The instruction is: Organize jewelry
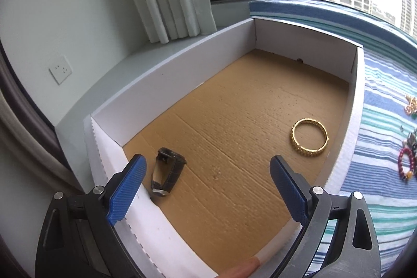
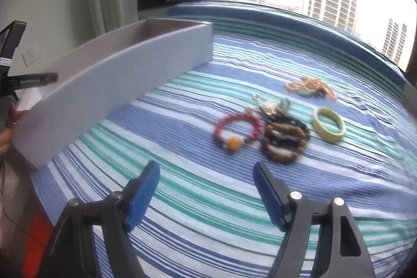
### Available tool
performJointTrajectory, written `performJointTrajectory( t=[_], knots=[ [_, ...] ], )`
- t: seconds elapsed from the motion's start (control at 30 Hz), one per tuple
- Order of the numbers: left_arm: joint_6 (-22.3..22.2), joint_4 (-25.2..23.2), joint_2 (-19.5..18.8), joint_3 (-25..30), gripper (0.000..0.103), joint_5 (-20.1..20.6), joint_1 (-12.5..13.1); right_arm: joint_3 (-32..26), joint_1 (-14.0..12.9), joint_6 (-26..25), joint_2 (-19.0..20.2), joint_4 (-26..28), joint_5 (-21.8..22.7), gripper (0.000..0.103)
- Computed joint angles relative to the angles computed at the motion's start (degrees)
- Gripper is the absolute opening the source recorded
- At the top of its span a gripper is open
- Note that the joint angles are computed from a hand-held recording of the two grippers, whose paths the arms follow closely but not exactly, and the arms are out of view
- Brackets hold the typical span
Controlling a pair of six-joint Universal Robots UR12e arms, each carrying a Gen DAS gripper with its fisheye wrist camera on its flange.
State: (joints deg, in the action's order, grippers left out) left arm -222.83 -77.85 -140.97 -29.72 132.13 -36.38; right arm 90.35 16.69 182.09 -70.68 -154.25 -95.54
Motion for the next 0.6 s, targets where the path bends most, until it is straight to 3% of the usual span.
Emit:
performJointTrajectory(
  t=[0.17, 0.33, 0.43, 0.53, 0.6],
  knots=[
    [-0.8, -0.3, 0.9, -1.9, 0.096, 2.0, -1.1, 8.0, -2.8, 4.1, -4.6, -4.8, -12.6, 0.076],
    [-2.4, 0.1, 2.7, -5.0, 0.097, 2.9, -2.4, 10.7, -6.3, 9.4, -7.2, -4.0, -16.6, 0.077],
    [-2.7, 1.2, 3.0, -5.6, 0.097, 3.5, -2.9, 11.8, -7.9, 12.1, -8.0, -3.6, -16.8, 0.079],
    [-5.3, -0.3, 2.1, -3.6, 0.097, 11.1, -4.3, 11.3, -9.1, 13.9, -7.8, -1.2, -15.5, 0.079],
    [-3.9, 4.7, 2.1, -4.1, 0.100, 16.1, -5.4, 10.6, -9.4, 13.9, -7.6, 0.7, -14.9, 0.081]
  ],
)
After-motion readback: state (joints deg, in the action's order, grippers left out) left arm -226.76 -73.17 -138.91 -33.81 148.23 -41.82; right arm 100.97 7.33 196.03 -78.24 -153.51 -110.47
